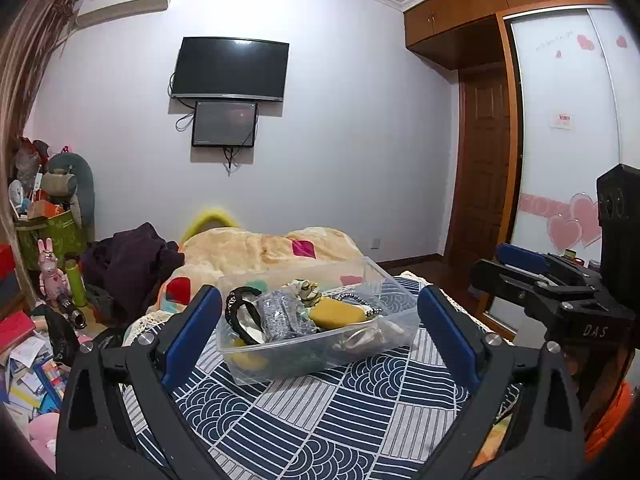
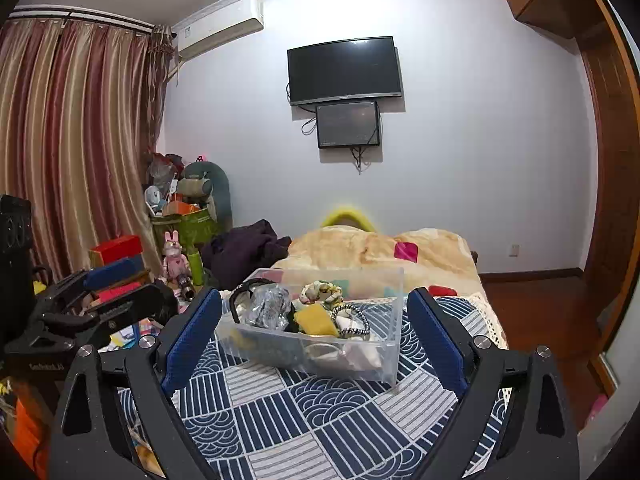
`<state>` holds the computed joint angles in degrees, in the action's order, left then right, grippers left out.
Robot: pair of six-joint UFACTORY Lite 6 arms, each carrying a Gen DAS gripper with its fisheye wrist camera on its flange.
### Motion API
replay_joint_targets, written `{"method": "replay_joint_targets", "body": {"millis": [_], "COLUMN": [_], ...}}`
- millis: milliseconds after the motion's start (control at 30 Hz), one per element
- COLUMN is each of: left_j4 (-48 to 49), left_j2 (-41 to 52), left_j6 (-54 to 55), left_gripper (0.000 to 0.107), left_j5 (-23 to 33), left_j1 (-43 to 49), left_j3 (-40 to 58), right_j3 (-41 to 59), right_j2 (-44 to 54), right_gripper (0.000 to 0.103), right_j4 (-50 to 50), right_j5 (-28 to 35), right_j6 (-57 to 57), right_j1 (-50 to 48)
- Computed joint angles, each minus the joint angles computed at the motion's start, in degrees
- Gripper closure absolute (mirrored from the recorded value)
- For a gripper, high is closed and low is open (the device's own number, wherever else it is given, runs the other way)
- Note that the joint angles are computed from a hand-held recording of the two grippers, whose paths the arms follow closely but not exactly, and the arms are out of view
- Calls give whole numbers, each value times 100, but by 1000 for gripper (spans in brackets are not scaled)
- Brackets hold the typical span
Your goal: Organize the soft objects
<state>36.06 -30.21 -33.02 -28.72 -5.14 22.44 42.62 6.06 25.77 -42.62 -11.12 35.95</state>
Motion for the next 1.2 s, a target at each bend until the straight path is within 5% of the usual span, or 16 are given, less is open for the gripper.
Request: {"method": "replay_joint_targets", "body": {"millis": [367,1200], "left_j4": [-867,-833], "left_j2": [-25,-1], "left_j6": [874,796], "left_gripper": [6,6], "left_j5": [-6,-58], "left_j1": [-234,-223], "left_j3": [-218,-259], "right_j3": [-115,-237], "right_j2": [8,-99], "right_gripper": [10,10], "right_j4": [65,115], "right_j5": [-100,-193], "right_j6": [34,-36], "right_j1": [33,194]}}
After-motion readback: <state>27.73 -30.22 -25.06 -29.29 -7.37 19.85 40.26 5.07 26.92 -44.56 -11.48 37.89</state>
